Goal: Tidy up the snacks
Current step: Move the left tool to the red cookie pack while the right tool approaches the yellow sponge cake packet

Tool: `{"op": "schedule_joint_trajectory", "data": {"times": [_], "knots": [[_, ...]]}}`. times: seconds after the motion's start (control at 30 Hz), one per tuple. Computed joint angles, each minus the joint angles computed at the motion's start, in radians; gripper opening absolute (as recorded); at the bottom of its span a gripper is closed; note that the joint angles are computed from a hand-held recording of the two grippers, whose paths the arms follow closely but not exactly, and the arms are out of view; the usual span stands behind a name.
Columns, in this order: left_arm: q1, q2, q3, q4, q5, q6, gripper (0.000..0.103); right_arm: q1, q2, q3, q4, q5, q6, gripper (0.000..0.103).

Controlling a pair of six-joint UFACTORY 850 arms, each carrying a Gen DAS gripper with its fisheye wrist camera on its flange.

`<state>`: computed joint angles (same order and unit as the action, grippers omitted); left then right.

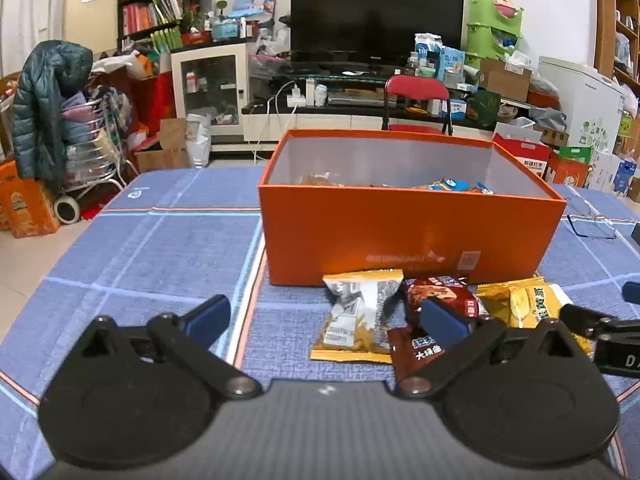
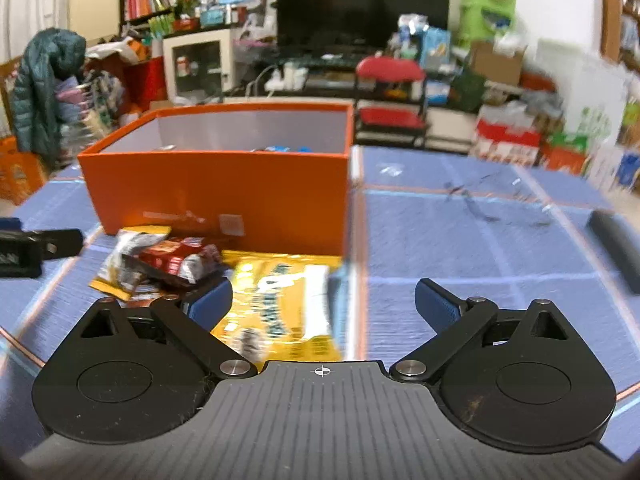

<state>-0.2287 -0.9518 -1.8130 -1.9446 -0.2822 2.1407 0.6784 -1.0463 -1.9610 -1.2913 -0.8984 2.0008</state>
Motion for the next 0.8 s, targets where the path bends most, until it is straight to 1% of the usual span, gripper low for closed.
{"op": "schedule_joint_trajectory", "data": {"times": [0.07, 0.1, 0.17, 0.2, 0.27, 0.3, 0.33, 0.37, 0.43, 0.53, 0.67, 0.73, 0.8], "knots": [[-0.004, -0.008, -0.009, -0.032, 0.01, 0.035, 0.101, -0.003, -0.05, -0.083, 0.03, -0.016, -0.075, 0.09], [-0.007, -0.018, -0.024, -0.008, 0.019, 0.007, 0.101, -0.007, -0.077, -0.128, 0.052, -0.023, -0.123, 0.09], [-0.011, -0.036, -0.058, 0.086, 0.029, -0.107, 0.101, -0.019, -0.115, -0.188, 0.093, 0.006, -0.176, 0.09], [-0.013, -0.043, -0.07, 0.144, 0.023, -0.171, 0.101, -0.023, -0.139, -0.227, 0.12, 0.006, -0.21, 0.09], [-0.023, -0.052, -0.087, 0.171, 0.022, -0.207, 0.101, -0.033, -0.178, -0.29, 0.176, 0.013, -0.277, 0.083], [-0.029, -0.059, -0.099, 0.206, 0.02, -0.24, 0.101, -0.041, -0.188, -0.305, 0.213, 0.033, -0.305, 0.073], [-0.036, -0.067, -0.112, 0.236, 0.018, -0.268, 0.101, -0.046, -0.191, -0.309, 0.235, 0.04, -0.317, 0.067], [-0.043, -0.075, -0.124, 0.245, 0.023, -0.276, 0.101, -0.048, -0.199, -0.321, 0.257, 0.031, -0.333, 0.067], [-0.059, -0.095, -0.153, 0.292, 0.04, -0.325, 0.101, -0.049, -0.194, -0.304, 0.259, 0.03, -0.329, 0.068], [-0.073, -0.119, -0.185, 0.378, 0.023, -0.42, 0.101, -0.045, -0.165, -0.242, 0.218, 0.04, -0.293, 0.067], [-0.074, -0.141, -0.209, 0.484, -0.04, -0.535, 0.101, -0.051, -0.114, -0.146, 0.172, 0.085, -0.22, 0.063], [-0.068, -0.149, -0.218, 0.493, -0.077, -0.558, 0.101, -0.056, -0.088, -0.102, 0.159, 0.105, -0.184, 0.061], [-0.066, -0.162, -0.234, 0.523, -0.094, -0.602, 0.101, -0.058, -0.071, -0.068, 0.135, 0.111, -0.16, 0.061]]}}
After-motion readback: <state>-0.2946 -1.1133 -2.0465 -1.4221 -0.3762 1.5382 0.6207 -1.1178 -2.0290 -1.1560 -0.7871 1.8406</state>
